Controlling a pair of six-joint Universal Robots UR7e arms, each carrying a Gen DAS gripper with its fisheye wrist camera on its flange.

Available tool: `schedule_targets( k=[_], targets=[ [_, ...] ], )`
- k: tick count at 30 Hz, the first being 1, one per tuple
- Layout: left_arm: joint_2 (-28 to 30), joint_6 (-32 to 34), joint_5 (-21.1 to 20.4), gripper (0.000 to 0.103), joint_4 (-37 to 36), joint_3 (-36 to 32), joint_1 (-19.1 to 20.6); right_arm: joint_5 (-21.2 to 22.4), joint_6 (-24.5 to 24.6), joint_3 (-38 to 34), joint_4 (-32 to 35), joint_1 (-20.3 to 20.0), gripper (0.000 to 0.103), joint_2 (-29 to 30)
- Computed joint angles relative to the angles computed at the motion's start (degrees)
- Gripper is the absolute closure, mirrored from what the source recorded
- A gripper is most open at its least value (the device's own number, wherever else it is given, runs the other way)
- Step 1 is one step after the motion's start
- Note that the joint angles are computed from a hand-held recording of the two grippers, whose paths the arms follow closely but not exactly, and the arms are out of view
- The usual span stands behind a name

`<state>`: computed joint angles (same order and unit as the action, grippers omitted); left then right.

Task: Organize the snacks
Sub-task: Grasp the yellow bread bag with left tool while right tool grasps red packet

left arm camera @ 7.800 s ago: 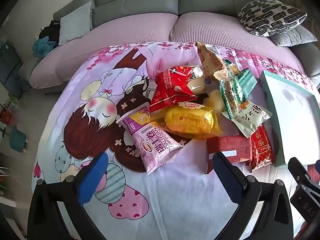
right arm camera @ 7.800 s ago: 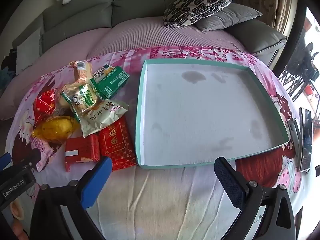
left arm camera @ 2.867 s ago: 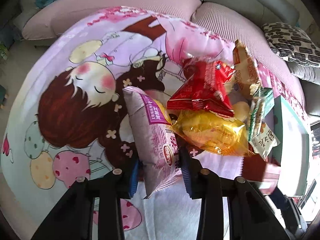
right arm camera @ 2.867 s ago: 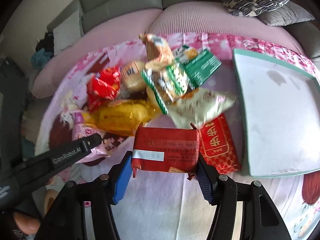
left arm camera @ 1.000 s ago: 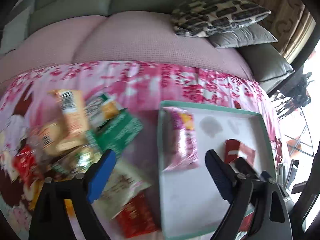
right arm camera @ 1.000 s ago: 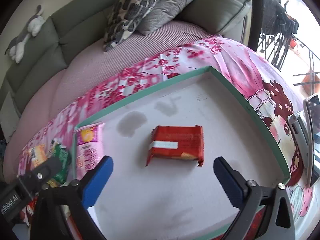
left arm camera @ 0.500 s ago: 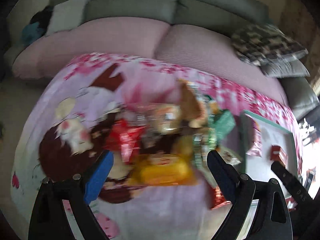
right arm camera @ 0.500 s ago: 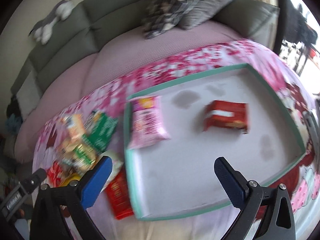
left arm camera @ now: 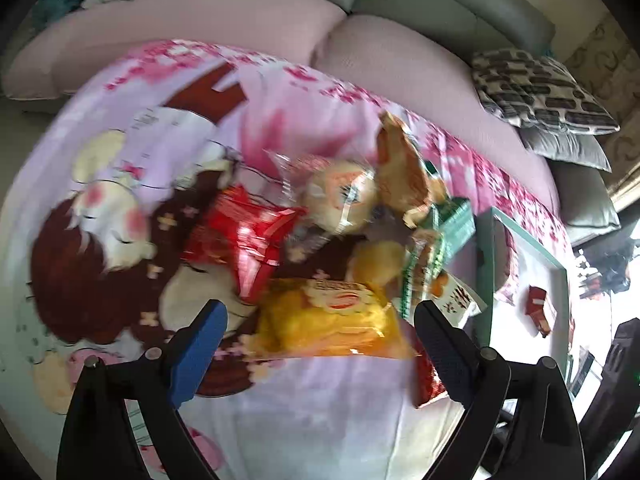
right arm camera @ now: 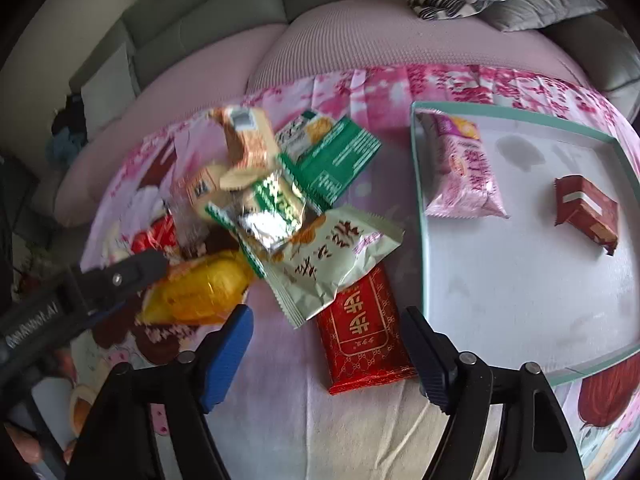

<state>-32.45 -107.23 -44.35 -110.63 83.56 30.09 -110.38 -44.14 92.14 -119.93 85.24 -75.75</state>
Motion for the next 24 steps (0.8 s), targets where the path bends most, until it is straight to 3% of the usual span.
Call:
schedule_targets(
  k=[8,18,21,24],
  targets=[
    [2.99,7.32,-2.74,0.008,-2.71,-3.53,2.61,-3.62,-1.98,1.32,-3.83,0.29,0.027,1.44],
    [5.88,6.26,-3.82,0.009,6.85,-9.02,3.67,-4.16,-6.00,3.14,-6.68,0.98,0.027,2.00],
    [6.37,4.54,-4.56,0.014,9.99,-9.96,3.84,-4.53,-7.07,3.71,-6.27,1.08,0.028,1.89],
    [5.51,3.92,-4.58,0.015,8.67,-8.30,3.70,-5.58,-8.37,4.60,-8.02,1.30,0.028,2.15]
  ],
)
